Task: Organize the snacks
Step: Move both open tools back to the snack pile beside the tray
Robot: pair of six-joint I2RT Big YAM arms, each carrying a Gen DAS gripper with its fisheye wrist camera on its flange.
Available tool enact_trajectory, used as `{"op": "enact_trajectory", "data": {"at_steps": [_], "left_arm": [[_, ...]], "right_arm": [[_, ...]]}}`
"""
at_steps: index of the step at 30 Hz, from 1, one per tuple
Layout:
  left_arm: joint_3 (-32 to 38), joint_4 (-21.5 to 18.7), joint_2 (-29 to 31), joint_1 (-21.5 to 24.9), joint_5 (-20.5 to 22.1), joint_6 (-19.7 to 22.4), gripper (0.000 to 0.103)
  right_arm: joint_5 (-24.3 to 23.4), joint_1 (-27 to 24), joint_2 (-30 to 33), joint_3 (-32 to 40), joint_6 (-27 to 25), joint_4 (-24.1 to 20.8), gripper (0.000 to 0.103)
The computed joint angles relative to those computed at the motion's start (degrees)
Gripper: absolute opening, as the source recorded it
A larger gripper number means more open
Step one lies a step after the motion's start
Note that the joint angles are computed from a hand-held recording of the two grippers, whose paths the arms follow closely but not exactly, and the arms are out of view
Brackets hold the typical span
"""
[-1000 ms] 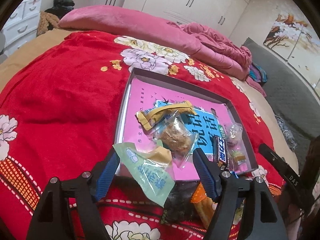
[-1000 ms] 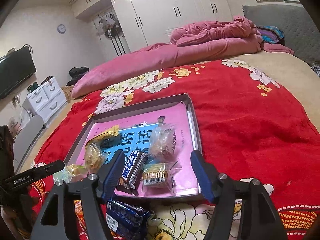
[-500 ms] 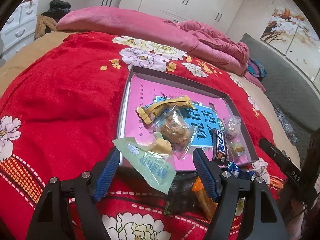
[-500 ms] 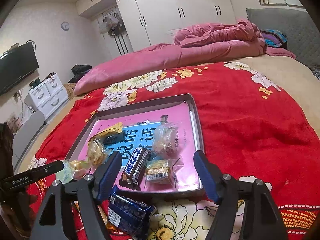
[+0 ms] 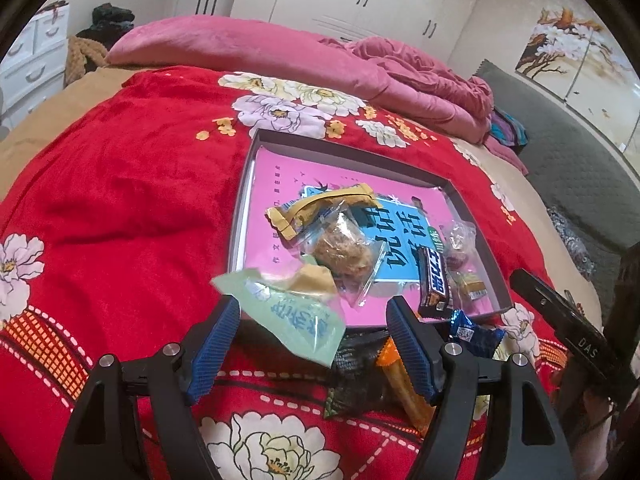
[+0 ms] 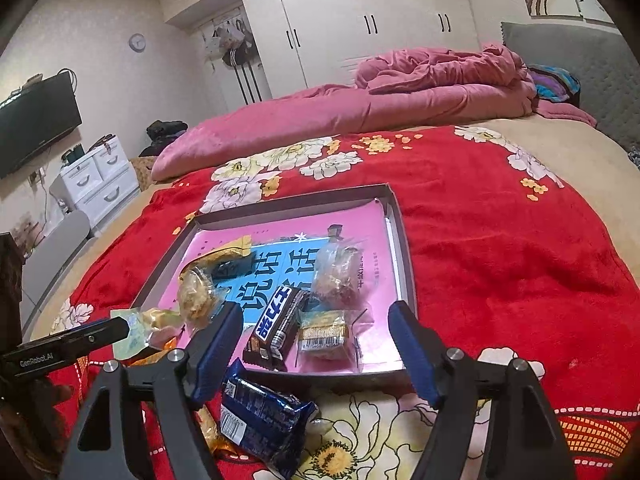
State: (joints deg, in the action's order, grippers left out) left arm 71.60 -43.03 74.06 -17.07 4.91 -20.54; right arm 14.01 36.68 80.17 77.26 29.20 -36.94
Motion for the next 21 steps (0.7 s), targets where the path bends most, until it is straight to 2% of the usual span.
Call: {"op": "enact_trajectory", "data": {"at_steps": [9, 21], "left_arm": [[-0.07, -0.62, -0.47, -1.41, -2.59, 1.40, 0.077], [-1.01, -1.48, -1.99, -2.15, -3.41, 1.55, 0.077]], "right_arm": [[0.53, 0.59, -0.85, -0.50, -0.40, -0.43, 0.075], [0.81, 1.48, -1.89, -1.18, -0.50, -1.22, 0.076]]}}
